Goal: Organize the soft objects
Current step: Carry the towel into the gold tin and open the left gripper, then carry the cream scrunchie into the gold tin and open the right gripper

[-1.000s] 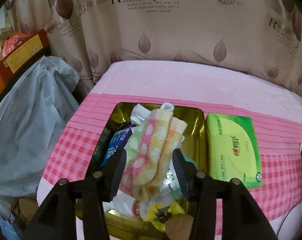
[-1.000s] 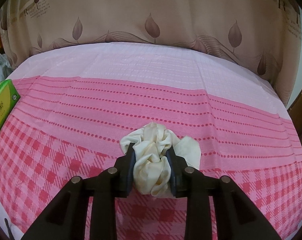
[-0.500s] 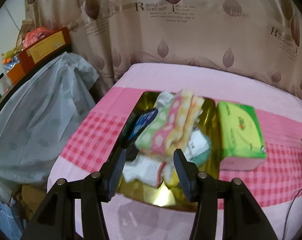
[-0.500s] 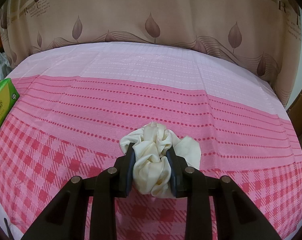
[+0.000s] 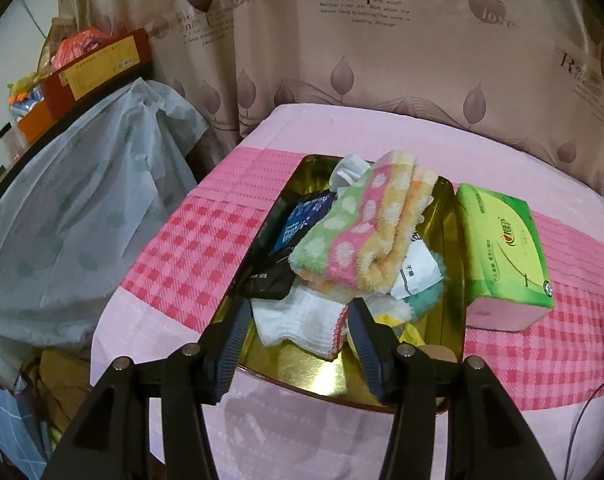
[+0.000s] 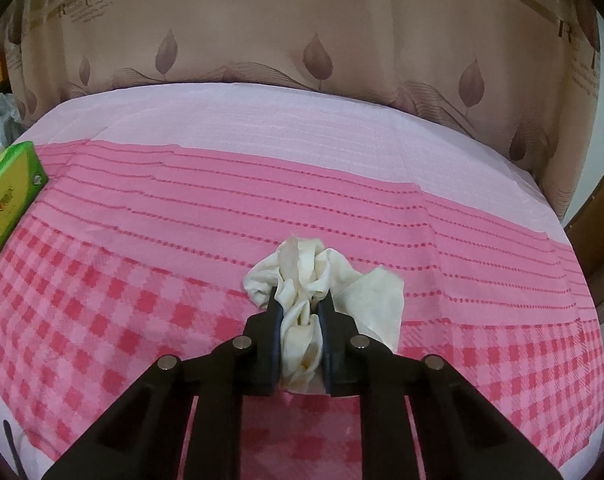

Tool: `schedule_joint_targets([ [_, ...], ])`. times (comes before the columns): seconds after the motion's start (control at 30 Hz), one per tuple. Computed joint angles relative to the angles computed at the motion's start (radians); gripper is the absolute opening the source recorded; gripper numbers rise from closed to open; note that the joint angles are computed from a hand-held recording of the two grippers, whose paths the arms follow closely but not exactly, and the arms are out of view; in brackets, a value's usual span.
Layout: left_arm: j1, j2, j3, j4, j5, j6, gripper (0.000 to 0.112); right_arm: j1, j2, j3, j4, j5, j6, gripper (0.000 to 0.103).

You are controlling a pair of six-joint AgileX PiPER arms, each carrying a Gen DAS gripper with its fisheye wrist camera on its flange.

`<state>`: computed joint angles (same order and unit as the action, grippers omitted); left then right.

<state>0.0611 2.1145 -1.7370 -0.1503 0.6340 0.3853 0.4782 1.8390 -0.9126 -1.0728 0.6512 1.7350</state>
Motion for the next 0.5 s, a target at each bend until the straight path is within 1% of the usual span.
schedule_joint_targets([
  [0.13,0.009,0.008,-0.013,0.000,0.009,-0.020,0.052,0.032,-0.006,-0.031,0.024,0.015,-0.021,0.013],
  [0.23,0.011,0.007,-0.009,0.014,0.002,-0.042,0.052,0.059,-0.010,-0.069,0.047,0.021,-0.058,0.013],
  [0.5,0.014,0.005,-0.010,0.042,-0.010,-0.086,0.052,0.138,0.010,-0.249,0.118,0.056,-0.208,0.013],
])
